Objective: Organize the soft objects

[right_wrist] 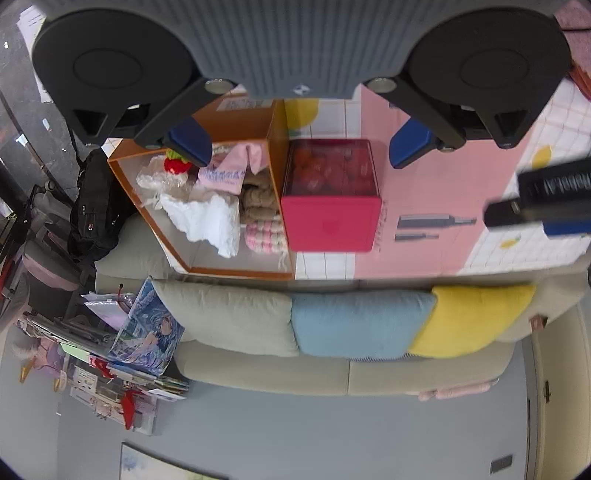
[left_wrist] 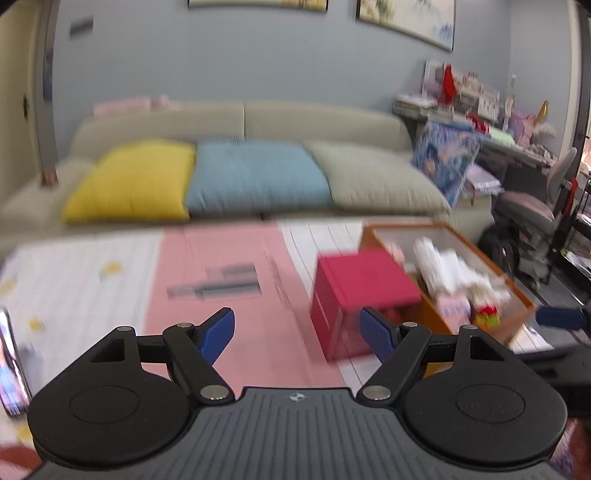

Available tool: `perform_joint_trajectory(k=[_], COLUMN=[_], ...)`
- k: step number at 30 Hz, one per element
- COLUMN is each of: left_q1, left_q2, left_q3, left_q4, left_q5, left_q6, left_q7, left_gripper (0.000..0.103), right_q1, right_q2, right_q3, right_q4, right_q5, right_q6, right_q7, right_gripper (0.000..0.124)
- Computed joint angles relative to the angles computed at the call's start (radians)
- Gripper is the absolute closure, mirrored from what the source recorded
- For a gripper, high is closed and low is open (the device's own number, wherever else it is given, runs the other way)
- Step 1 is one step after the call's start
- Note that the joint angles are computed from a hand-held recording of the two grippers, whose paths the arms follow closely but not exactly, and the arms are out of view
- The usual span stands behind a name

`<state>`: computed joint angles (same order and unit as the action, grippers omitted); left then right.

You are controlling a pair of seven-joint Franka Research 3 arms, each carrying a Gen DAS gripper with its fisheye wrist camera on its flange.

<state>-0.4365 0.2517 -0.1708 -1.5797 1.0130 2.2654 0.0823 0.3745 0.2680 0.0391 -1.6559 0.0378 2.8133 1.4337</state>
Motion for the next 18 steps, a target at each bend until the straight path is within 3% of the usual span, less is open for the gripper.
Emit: perform_joint_trajectory(k=[7, 18], left_q1=[-0.004, -0.009], left_q2=[0.057, 0.035], left_q3=[-0.015, -0.003], left_q4=[0.067, 0.038], left_q5=[-0.155, -0.179], left_q6=[-0.072, -0.080], left_q7=[0.183, 0.154], left_gripper=[0.013, 0.013], right_q1=[0.013, 0.006], right_q2=[0.019, 0.046], right_q3=[-0.027, -0.034], right_q4=[0.034, 0.080], right_q5=[-0.042, -0.079], right_q6=[-0.085, -0.194], right_q7=[0.079, 0.183], right_gripper=[0.024, 0.024])
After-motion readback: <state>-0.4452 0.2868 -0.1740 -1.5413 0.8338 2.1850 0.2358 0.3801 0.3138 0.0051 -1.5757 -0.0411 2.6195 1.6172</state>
